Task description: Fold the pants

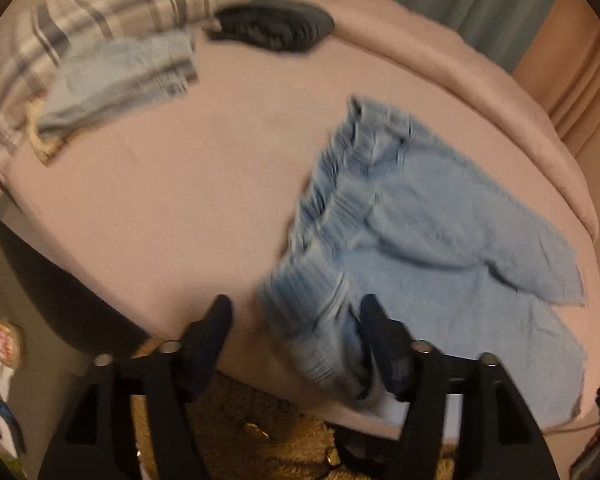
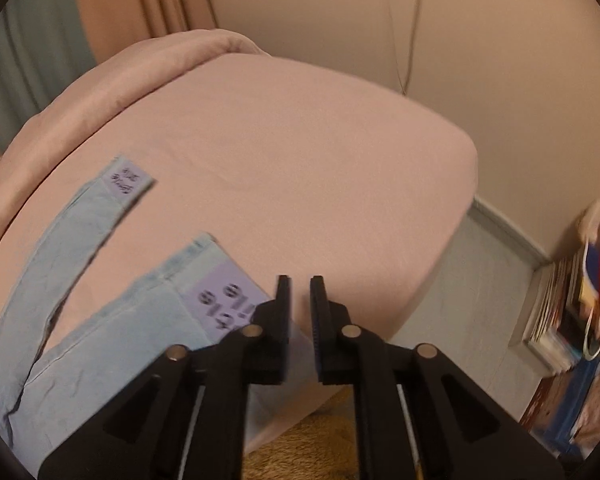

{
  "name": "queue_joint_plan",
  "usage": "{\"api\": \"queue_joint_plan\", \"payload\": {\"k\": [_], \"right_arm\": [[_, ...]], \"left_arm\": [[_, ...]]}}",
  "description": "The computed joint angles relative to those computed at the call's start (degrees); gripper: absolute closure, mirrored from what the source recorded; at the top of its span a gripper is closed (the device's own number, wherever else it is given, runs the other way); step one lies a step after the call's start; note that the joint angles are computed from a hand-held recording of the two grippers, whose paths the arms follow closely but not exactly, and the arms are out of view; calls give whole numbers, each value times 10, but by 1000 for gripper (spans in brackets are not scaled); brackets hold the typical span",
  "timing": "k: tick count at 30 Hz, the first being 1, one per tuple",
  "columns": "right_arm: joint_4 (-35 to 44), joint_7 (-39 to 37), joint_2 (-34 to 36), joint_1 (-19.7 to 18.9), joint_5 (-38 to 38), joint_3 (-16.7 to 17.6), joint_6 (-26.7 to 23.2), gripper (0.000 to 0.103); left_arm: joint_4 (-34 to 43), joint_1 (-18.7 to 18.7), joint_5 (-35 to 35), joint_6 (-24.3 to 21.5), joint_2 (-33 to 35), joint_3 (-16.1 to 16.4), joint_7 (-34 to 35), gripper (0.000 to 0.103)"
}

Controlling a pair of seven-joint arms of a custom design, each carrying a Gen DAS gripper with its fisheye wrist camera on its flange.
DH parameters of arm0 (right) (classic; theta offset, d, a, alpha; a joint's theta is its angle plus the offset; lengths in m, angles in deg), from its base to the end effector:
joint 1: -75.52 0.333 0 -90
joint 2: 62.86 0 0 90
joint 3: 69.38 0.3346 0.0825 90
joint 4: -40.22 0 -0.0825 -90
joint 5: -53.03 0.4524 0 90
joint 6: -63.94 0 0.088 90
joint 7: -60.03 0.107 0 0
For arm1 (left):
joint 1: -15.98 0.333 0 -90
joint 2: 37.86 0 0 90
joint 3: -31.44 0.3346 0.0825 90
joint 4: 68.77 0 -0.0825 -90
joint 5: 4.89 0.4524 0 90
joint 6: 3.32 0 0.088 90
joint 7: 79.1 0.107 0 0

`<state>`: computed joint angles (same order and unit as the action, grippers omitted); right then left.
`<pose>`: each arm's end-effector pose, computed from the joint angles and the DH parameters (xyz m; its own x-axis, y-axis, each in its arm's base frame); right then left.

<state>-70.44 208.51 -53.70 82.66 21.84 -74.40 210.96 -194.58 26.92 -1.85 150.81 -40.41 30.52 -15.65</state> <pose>0.6934 0.0360 0.4402 -0.5405 -0.8396 -0.0540 -0.6710 0.4689 -0.5743 0.6123 0.1064 0.4451 0.5111 -0.8386 0.1885 -0.6981 -0.5329 -0.4781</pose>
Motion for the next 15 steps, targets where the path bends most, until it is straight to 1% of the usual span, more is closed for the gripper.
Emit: {"api": "queue_joint_plan", "payload": {"k": [1, 2, 3, 4, 6, 8, 9, 11, 13, 15], "right_arm": [[5, -14, 2, 0, 8, 4, 2, 70], [5, -31, 5, -2, 24, 8, 14, 60], [9, -48, 11, -3, 44, 13, 25, 59], [13, -75, 20, -6, 75, 19, 35, 60], [17, -126, 34, -9, 131, 30, 37, 60], [27, -166, 53, -9, 176, 35, 30, 60], [35, -182, 64, -8, 195, 37, 13, 60], [34, -167, 69, 11, 166, 19, 11, 60], [34, -171, 66, 18, 156, 13, 4, 60], [36, -184, 66, 13, 169, 14, 0, 60]], "left_arm": [[-2, 1, 20, 9, -4, -2, -15, 30], [0, 1, 26, 12, -6, -2, -17, 29], [3, 0, 26, 14, -6, -2, -14, 29], [4, -2, 16, 22, -5, -2, -4, 29], [10, -8, -30, 42, 7, -1, 32, 29], [28, -12, -50, 37, 26, -4, 44, 29], [29, -13, -66, 32, 26, -5, 60, 29], [42, -17, -103, 23, 42, -9, 98, 29], [51, -19, -82, 14, 53, -8, 83, 29], [58, -22, -46, 16, 66, -6, 57, 29]]}}
